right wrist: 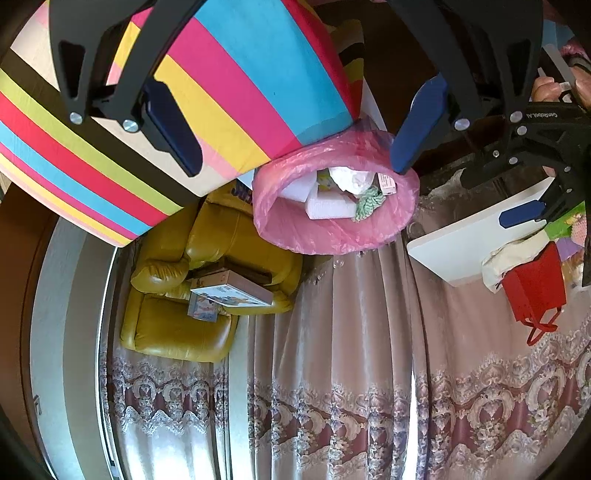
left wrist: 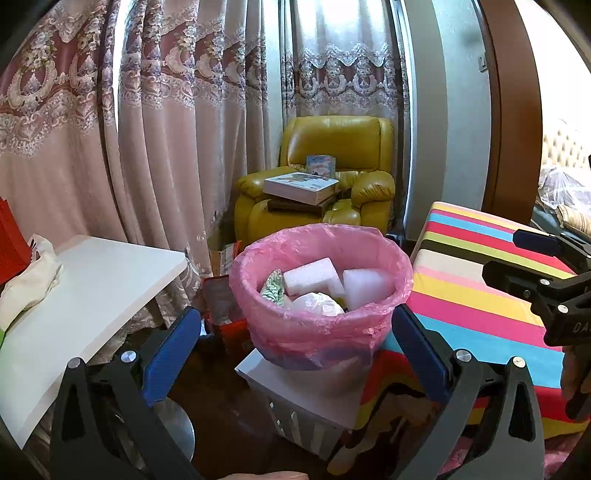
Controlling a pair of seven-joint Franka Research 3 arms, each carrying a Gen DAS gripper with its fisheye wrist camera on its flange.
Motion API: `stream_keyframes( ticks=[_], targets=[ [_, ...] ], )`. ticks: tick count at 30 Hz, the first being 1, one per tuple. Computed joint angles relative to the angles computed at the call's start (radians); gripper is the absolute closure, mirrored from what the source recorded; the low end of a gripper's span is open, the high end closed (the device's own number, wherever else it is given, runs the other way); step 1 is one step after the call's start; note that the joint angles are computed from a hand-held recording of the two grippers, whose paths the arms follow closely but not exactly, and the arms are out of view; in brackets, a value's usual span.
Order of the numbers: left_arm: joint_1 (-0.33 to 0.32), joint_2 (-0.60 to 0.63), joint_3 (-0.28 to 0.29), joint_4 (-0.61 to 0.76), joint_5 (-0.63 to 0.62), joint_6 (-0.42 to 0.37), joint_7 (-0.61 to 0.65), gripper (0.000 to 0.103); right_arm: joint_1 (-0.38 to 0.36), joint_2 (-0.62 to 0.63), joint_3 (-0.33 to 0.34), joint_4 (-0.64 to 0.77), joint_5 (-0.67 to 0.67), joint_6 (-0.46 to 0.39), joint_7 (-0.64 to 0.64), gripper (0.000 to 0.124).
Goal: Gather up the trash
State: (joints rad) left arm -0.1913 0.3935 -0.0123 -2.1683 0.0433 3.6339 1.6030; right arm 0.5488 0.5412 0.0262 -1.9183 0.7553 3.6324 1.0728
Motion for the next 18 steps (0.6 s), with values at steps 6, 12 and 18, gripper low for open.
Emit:
stream_keyframes(
  ticks=[6, 12, 18],
  targets=[
    [0.010, 0.002, -0.006, 0.002, 0.011, 0.000, -0.014, 0.006, -0.028, 0.000, 0.024, -0.013, -0.044, 0.026, 0.035, 0.025],
    [0.008, 0.002, -0.004, 0.002, 0.010, 0.001, -0.012, 0.006, -0.025, -0.001, 0.021, -0.015, -0.045, 0.026, 0.036, 0.025],
    [0.005, 0.001, -0.003, 0.001, 0.007, 0.001, -0.011, 0.006, -0.024, 0.000, 0.020, -0.014, -0.045, 0.027, 0.038, 0.025]
  ],
)
